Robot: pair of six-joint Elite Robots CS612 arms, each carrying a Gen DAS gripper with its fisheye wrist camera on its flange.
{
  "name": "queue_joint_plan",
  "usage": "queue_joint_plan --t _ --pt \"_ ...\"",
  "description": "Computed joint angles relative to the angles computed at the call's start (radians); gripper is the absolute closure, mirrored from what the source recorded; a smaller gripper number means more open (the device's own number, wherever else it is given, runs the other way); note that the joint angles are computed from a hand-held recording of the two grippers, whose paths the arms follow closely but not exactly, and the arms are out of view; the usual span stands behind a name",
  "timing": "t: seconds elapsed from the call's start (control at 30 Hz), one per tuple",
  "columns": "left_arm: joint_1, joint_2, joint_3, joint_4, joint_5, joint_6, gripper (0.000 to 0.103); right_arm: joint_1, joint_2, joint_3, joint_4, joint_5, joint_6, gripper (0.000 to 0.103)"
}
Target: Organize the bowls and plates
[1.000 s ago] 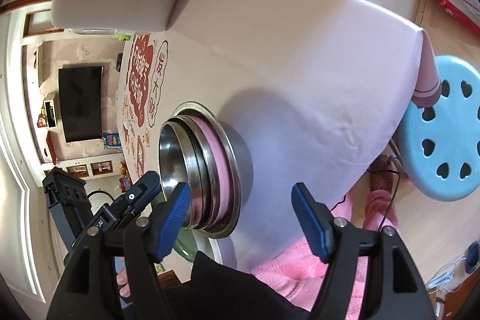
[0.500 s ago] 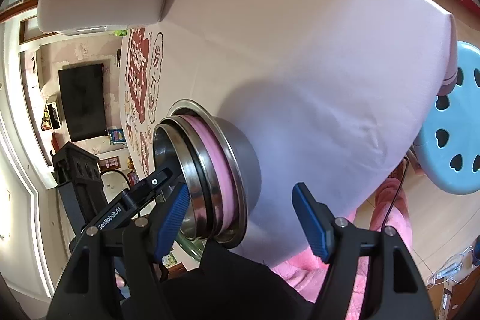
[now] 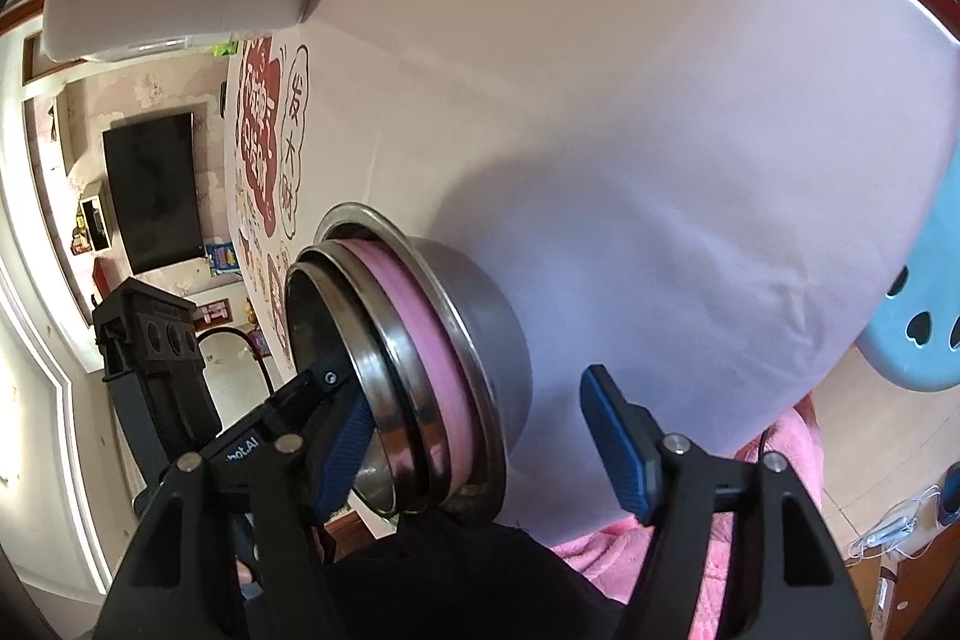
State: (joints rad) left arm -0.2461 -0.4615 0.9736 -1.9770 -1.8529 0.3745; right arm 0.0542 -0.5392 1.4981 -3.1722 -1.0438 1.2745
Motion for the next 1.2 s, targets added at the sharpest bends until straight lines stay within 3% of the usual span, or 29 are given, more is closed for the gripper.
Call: queue_joint_plan --t 0.2,0.43,0.8,1.2 --pt "0.002 0.001 -0.003 0.005 -0.003 -0.001 0.041 -0.001 0.004 -0.007 0.007 0.007 -0.007 0.045" --pt "0.001 -0.004 0.005 -0.001 0.006 -0.006 0.041 0.000 0.006 -0.009 -0.012 0.018 -0.019 0.058" --pt "-0.007 -0.031 0.055 -0.030 0.020 -0.012 0.043 0.003 -0.019 -0.014 0.097 -0.008 -0.149 0.066" --pt "0.010 -0.088 0.147 -0.145 -0.030 -0.030 0.043 0.011 -0.060 0.013 0.092 -0.064 -0.265 0.069"
